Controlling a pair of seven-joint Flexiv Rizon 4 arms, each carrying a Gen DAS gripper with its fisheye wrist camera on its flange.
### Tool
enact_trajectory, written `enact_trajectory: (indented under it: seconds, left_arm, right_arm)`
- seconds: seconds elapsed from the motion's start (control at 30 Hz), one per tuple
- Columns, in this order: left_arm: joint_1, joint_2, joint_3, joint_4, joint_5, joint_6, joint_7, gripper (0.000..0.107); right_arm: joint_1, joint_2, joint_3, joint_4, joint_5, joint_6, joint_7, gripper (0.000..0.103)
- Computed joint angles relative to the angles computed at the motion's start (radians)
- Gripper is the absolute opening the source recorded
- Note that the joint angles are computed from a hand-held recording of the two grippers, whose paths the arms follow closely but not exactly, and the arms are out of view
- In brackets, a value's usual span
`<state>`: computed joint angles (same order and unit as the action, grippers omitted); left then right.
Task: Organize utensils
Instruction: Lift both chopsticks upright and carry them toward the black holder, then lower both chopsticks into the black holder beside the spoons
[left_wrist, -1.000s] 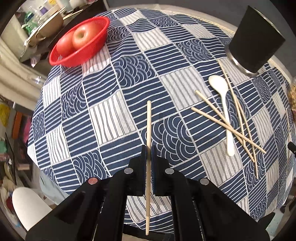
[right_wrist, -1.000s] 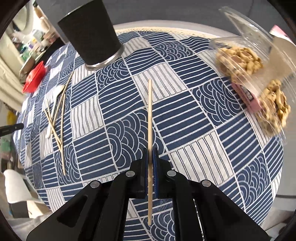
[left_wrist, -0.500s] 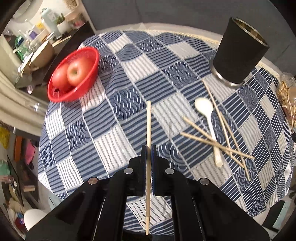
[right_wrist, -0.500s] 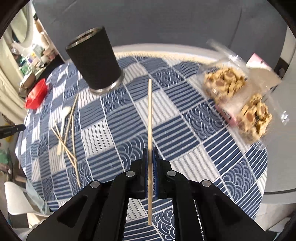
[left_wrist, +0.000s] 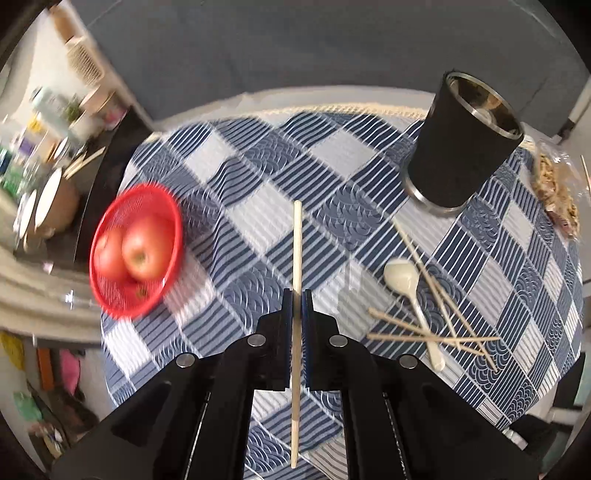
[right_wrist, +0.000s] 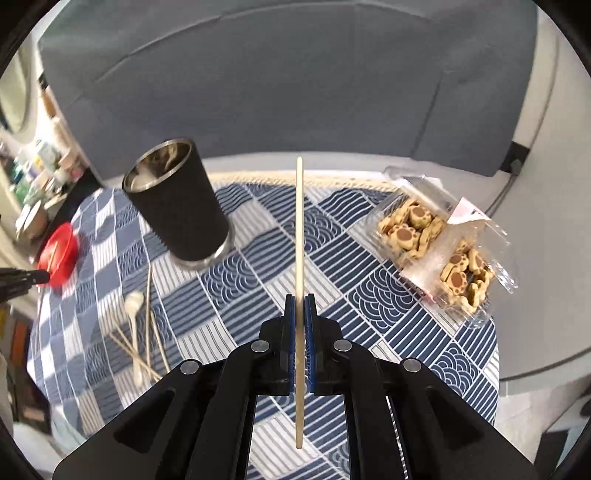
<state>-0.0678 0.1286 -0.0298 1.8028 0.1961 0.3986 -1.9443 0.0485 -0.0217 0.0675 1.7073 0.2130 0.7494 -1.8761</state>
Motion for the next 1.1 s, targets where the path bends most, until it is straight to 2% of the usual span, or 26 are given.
enact_trajectory:
  seconds: [0.27, 0.57, 0.83, 0.93, 1.0, 1.1]
  left_arm:
    - [0.012, -0.039, 0.018, -0.066, -0.048, 0.107, 0.183, 0.005]
    - [-0.002, -0.084, 0.010, -0.142, -0.164, 0.187, 0.295, 0.005]
    - [-0.014, -0.186, 0.000, -0.267, -0.264, 0.248, 0.379, 0.005]
    - [-0.011, -0.235, -0.001, -0.300, -0.338, 0.300, 0.416, 0.005]
    - [-0.013, -0.266, 0.000, -0.325, -0.346, 0.342, 0.422, 0.005]
    - [-0.009, -0.309, -0.006, -0.339, -0.398, 0.430, 0.445, 0.005]
  right_arm:
    - [0.038, 0.063, 0.033, 0.088, -0.103, 0.111, 0.200, 0.005]
    - [0.086, 0.095, 0.039, 0.120, -0.091, 0.146, 0.301, 0.005]
    - [0.113, 0.024, 0.034, 0.017, -0.040, 0.160, 0.289, 0.005]
    - [0.117, -0.029, 0.038, -0.059, 0.000, 0.163, 0.272, 0.005]
    - [0.116, -0.059, 0.045, -0.099, 0.017, 0.173, 0.262, 0.005]
    - [0.110, -0.115, 0.062, -0.174, 0.068, 0.187, 0.227, 0.005]
